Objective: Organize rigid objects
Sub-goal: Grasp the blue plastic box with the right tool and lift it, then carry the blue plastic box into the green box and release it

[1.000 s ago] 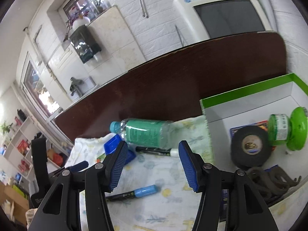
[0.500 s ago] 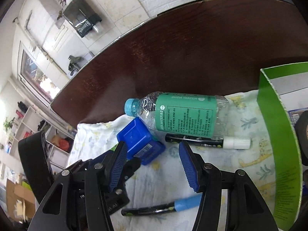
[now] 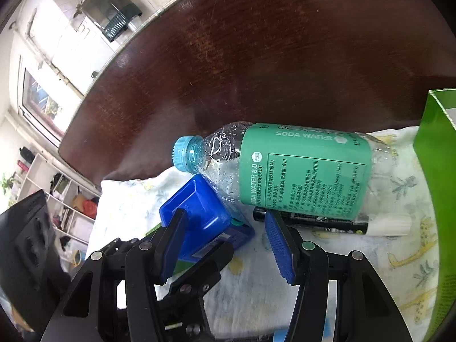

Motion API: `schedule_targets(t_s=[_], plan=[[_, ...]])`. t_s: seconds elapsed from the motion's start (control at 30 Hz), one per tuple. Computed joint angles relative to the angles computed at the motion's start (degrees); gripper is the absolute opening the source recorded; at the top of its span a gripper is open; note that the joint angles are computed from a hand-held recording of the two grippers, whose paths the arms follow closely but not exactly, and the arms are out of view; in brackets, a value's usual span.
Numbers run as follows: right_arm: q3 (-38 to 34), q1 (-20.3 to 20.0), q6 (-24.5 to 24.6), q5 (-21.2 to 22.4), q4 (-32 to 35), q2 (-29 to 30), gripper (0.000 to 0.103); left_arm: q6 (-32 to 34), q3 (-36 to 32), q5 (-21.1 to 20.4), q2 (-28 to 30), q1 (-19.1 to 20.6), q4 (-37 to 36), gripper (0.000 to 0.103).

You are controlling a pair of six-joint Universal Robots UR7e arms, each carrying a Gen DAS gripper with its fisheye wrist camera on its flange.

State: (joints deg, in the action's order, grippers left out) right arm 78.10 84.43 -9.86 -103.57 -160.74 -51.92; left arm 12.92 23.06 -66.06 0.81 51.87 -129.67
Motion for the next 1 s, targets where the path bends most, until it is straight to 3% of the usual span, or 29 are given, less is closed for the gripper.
schedule_targets(t_s=[0.13,0.27,0.6,1.0], plan=[[-0.7,-0.2,-2.6,2.6,1.3,0.5,0.054,0.6,-0.3,-0.7,0.4,-0.1,-0.1,0.059],[-0.6,0.6,-4.0,0.4,0.8,0.4,0.054,-0.1,-1.3,-2.2,0.4,0.4,1.4,0.059],[3.7,1.0,-4.8,1.2,-2.1,-3.6,0.054,1.5,10.0,-1.8,-5.7,-2.2,-6.7,0.059],[11.3,0.0,-6.1,5.5,-10.5,-10.5,0.054,5.4,18.0,-1.6,-9.9,-6.2,-13.0,0.059]])
